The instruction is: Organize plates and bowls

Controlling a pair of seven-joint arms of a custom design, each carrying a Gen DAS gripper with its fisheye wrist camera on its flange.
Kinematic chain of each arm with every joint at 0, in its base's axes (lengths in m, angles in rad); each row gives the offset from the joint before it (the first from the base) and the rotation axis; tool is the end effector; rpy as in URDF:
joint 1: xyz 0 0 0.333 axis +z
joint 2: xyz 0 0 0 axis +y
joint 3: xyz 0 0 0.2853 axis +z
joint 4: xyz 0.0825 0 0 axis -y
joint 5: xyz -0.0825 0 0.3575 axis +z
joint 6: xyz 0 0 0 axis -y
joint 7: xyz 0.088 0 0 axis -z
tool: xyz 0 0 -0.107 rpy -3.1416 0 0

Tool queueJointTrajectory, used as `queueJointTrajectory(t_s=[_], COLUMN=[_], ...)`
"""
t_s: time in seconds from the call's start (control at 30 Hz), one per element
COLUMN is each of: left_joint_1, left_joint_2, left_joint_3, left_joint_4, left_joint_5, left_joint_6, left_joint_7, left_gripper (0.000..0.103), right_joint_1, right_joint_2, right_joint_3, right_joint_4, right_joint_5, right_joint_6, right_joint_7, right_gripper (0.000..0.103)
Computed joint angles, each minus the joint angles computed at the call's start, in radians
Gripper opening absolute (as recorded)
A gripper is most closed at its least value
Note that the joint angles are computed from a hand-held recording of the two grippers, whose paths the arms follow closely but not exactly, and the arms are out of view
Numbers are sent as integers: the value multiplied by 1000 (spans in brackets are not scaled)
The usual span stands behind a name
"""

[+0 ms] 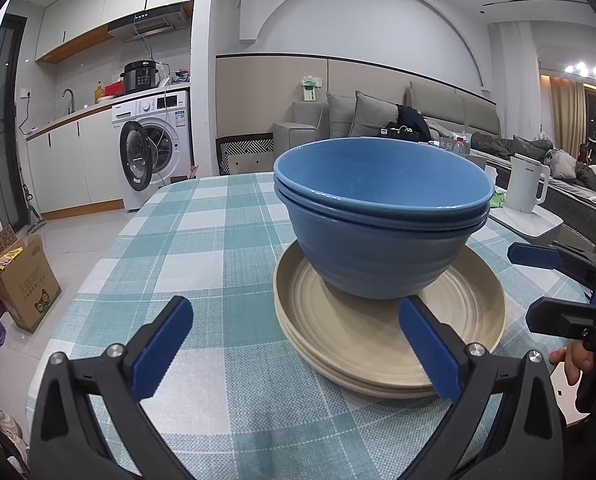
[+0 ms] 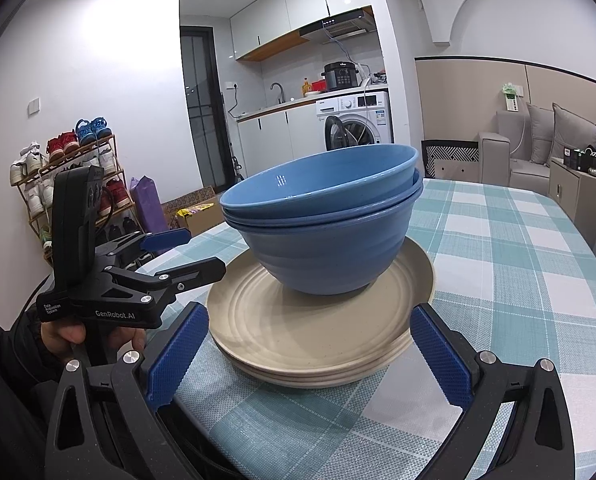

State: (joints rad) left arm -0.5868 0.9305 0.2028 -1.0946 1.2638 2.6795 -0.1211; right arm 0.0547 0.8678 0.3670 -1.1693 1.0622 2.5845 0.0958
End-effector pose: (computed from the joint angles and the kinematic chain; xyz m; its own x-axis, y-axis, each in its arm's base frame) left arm 0.6690 -0.3640 0.3068 0.1350 -0.9906 0.0232 -0.4245 -0.0790 -0.9020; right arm 0.7260 0.2055 0.3348 0.8160 -0.5607 -0.1404 -0.3555 -0.2954 -0.8868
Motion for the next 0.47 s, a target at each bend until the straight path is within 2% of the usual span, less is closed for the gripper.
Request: queueJointTrajectory(t_s=[0.47], left_joint_1=[2], left_joint_2=[5], left_joint_3=[1], left_joint_4=[5], left_joint_5=[3], left_joint_6=[12], left_joint_7=[13], left_gripper=[103], right_joint_1=[-1], right_joint_2=[-1], right_joint_3=[1], right_joint_4=[-2], right_joint_5=[1], right_joint_6=[0], right_joint_7=[-1], right_gripper=[102])
